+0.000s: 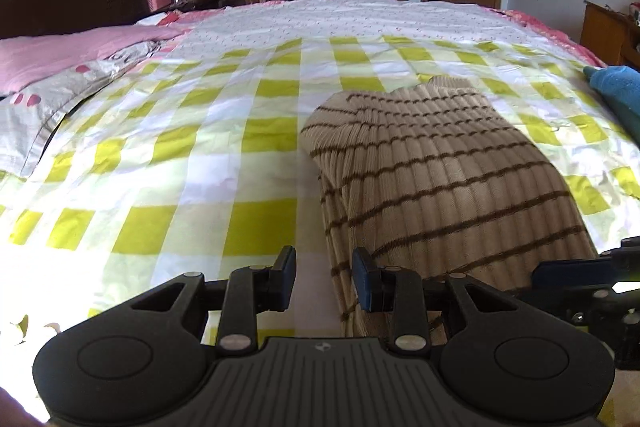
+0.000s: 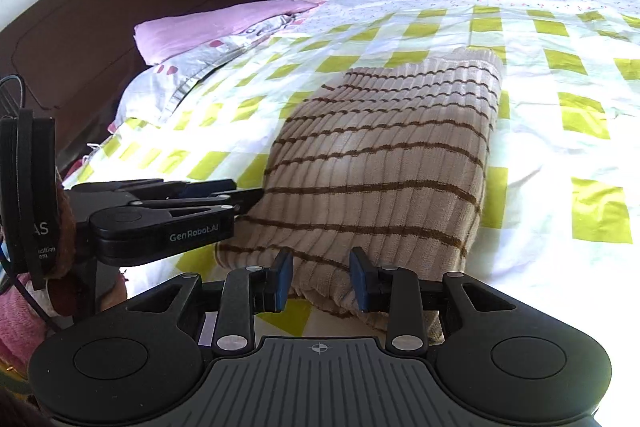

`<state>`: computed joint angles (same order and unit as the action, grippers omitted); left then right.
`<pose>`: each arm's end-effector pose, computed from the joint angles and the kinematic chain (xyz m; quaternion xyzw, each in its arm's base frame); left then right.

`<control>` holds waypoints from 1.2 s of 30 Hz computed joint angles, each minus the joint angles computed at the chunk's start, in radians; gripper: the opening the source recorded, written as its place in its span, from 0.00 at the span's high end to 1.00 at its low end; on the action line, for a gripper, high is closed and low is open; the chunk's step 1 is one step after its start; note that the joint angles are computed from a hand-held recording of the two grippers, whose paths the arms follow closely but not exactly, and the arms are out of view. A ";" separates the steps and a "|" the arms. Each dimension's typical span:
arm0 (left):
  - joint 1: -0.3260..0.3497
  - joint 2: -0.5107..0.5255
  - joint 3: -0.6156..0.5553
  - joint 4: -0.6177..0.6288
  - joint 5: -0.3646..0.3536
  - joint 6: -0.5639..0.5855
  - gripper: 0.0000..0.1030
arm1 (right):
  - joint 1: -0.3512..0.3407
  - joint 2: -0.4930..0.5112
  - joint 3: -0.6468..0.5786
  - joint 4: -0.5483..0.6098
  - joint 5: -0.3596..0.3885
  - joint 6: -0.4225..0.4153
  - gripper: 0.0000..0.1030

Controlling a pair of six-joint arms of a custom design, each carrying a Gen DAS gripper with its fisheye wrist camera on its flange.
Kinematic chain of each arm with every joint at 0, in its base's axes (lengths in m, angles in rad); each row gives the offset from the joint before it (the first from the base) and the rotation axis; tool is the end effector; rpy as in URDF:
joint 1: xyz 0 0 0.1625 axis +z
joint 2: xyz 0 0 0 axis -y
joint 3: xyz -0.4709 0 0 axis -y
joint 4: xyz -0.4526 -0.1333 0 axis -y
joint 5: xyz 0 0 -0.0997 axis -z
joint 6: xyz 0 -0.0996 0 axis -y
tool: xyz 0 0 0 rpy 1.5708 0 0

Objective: Fold small clothes

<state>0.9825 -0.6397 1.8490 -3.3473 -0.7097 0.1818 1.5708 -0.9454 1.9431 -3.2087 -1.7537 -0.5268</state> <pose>-0.1908 -0.6623 0.0191 0.2195 0.8524 -0.3299 0.3411 0.1152 -0.6596 0.1450 0.2184 -0.9201 0.2800 0.1653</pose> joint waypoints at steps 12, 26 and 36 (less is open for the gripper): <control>-0.056 -0.021 0.088 -0.063 0.005 -0.017 0.64 | 0.020 -0.027 0.074 -0.130 -0.075 -0.015 0.69; -0.088 -0.043 0.149 -0.013 -0.016 -0.118 0.51 | 0.027 -0.028 0.110 -0.188 -0.123 0.006 0.69; -0.108 -0.045 0.178 0.031 0.012 -0.206 0.34 | 0.017 -0.036 0.142 -0.234 -0.138 0.017 0.63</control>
<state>0.8749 -0.6842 2.0266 -3.3160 -0.6974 -0.0242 1.5881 -0.9814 2.0847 -3.4431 -1.8919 -0.5101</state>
